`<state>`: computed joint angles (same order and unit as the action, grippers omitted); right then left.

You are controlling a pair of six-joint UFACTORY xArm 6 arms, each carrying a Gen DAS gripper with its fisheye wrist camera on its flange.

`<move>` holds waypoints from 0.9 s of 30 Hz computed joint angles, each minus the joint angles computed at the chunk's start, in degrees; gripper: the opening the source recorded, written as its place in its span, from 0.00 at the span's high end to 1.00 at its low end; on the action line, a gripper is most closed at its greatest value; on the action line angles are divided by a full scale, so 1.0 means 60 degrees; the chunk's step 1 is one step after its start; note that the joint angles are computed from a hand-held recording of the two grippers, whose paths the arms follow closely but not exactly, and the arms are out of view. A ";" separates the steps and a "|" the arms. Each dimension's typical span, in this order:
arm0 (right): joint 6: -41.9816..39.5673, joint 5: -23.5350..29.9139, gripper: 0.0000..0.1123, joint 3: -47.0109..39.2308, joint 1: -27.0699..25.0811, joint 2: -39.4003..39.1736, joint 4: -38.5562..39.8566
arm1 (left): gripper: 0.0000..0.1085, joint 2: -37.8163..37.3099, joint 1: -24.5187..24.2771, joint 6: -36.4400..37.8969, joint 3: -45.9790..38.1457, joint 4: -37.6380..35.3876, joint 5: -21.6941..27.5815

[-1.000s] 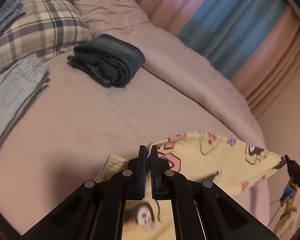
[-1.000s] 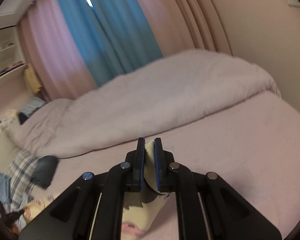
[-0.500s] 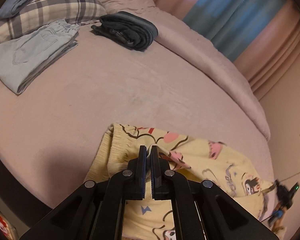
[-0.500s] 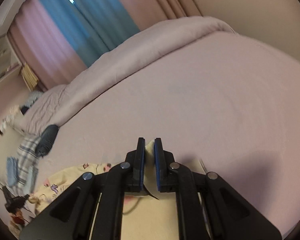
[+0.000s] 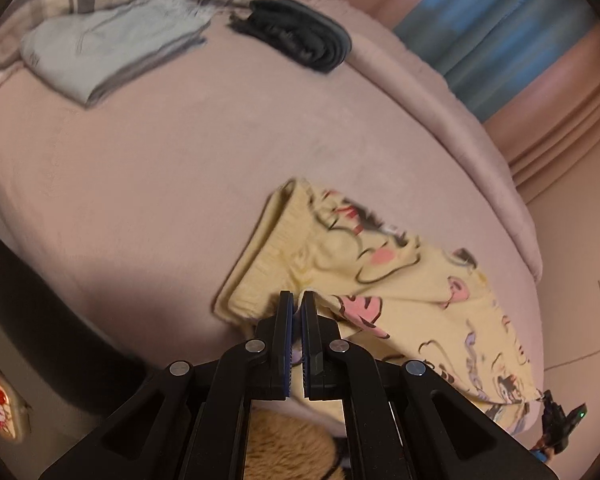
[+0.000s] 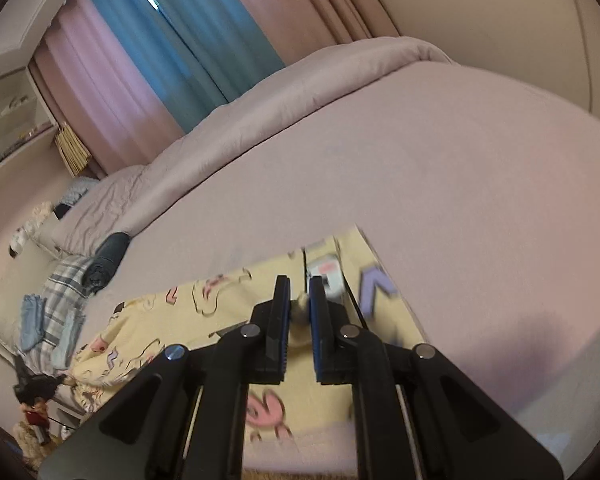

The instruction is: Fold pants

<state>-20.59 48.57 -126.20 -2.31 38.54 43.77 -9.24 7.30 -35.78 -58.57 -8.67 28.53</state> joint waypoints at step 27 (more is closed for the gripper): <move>0.4458 0.2452 0.55 -0.2020 0.0386 0.1083 -0.3810 | 0.53 -0.0021 -0.0860 -0.2318 -0.1840 0.3959 0.2662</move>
<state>6.15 63.29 -138.32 0.01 45.04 20.91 -9.36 2.14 -49.68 -69.61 15.08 44.50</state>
